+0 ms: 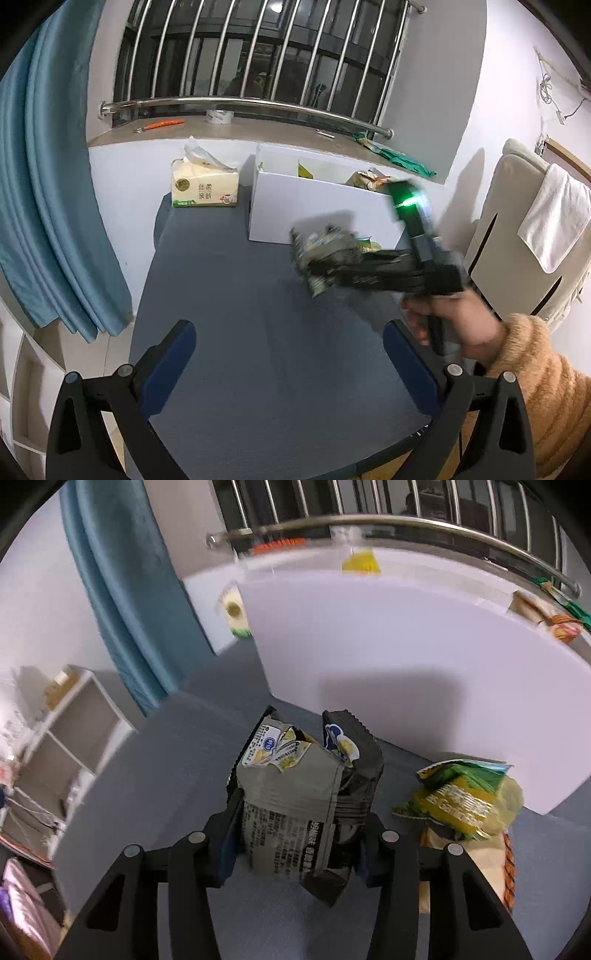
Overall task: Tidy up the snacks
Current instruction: 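Grasp the grey chip bag with the right gripper and lift it, then grasp the green garlic-flavour pack with the left gripper and lift it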
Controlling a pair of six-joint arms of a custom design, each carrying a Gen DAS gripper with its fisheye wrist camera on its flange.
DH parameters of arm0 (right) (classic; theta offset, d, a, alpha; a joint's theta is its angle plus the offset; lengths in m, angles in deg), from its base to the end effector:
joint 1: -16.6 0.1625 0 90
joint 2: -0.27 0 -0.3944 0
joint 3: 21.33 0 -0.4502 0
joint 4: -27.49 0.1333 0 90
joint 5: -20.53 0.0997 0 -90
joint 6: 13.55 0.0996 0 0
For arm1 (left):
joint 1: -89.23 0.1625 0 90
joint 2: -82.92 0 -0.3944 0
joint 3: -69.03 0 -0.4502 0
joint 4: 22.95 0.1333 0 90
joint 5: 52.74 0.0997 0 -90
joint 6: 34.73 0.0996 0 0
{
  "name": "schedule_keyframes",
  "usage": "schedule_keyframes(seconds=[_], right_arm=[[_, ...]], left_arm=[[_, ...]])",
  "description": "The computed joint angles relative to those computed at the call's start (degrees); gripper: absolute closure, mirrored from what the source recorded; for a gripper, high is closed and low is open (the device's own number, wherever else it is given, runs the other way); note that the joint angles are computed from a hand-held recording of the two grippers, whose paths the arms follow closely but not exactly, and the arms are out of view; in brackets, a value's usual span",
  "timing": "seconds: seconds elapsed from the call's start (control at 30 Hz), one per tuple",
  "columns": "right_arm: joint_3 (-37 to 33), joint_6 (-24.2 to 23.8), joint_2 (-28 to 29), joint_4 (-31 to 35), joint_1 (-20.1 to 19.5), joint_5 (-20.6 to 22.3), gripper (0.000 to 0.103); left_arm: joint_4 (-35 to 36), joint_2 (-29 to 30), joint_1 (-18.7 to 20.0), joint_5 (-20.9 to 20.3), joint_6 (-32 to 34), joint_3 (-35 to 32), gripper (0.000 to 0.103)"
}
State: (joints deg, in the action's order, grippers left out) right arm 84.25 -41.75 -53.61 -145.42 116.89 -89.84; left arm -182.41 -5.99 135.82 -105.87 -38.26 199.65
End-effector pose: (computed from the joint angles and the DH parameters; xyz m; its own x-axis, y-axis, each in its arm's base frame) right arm 0.2123 -0.6172 0.0996 -0.7691 -0.3888 0.5072 -0.5857 0.7464 -0.3160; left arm -0.1820 -0.4733 0.2332 -0.8091 0.3066 -0.5013 0.5594 0.6630 -0.4974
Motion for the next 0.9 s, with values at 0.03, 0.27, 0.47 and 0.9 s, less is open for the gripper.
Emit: schedule_keyframes(seconds=[0.03, 0.27, 0.47, 0.9], right_arm=[[1.8, 0.3, -2.0, -1.3, 0.0, 1.2, 0.050], [15.7, 0.1, -18.4, -12.8, -0.4, 2.7, 0.049], [24.2, 2.3, -29.8, -17.0, -3.1, 3.0, 0.049], [32.6, 6.1, -38.8, -19.4, -8.7, 6.7, 0.048]], left_arm=[[-0.1, 0.6, 0.1, -0.2, 0.4, -0.4, 0.000], [-2.1, 9.9, 1.4, -5.2, 5.1, -6.4, 0.000], [-2.3, 22.0, 3.2, -8.7, 7.3, -16.0, 0.000], [10.1, 43.8, 6.5, -3.4, 2.8, -38.4, 0.001]])
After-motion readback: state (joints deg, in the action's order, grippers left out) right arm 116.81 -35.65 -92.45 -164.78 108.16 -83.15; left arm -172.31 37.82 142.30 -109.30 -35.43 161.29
